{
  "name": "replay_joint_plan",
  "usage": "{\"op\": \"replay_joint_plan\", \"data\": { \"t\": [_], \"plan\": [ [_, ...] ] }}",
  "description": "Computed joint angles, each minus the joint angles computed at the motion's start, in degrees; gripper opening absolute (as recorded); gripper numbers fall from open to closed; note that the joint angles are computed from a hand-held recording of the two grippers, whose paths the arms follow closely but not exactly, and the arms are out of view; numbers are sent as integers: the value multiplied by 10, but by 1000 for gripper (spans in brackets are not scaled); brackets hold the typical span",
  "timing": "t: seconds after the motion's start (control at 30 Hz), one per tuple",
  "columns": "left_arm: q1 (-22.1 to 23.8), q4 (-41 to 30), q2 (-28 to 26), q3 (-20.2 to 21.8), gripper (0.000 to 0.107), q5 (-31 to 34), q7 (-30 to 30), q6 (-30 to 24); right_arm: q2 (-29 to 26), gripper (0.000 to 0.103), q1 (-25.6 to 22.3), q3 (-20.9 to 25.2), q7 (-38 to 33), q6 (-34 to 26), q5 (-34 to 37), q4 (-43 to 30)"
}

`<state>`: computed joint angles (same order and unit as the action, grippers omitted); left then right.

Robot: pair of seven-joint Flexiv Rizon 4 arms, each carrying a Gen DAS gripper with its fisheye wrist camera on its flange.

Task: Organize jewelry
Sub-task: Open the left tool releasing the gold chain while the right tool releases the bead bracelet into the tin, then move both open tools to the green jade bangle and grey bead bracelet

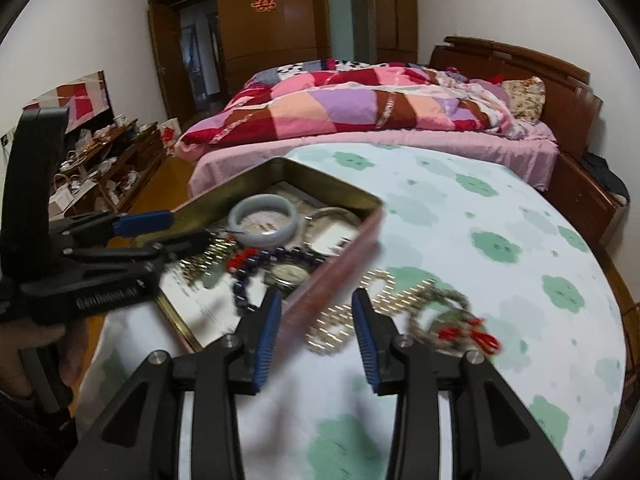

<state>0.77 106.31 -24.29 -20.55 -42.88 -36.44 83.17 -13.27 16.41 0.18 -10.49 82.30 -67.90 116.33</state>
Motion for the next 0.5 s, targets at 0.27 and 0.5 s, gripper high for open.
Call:
{"op": "replay_joint_plan", "data": {
  "t": [0.27, 0.5],
  "plan": [
    [1, 15, 9, -16, 59, -4, 12, 8, 56, 49, -52, 7, 72, -26, -45, 68],
    [-13, 28, 21, -24, 59, -12, 31, 13, 66, 49, -81, 21, 80, -37, -22, 93]
  ]
}}
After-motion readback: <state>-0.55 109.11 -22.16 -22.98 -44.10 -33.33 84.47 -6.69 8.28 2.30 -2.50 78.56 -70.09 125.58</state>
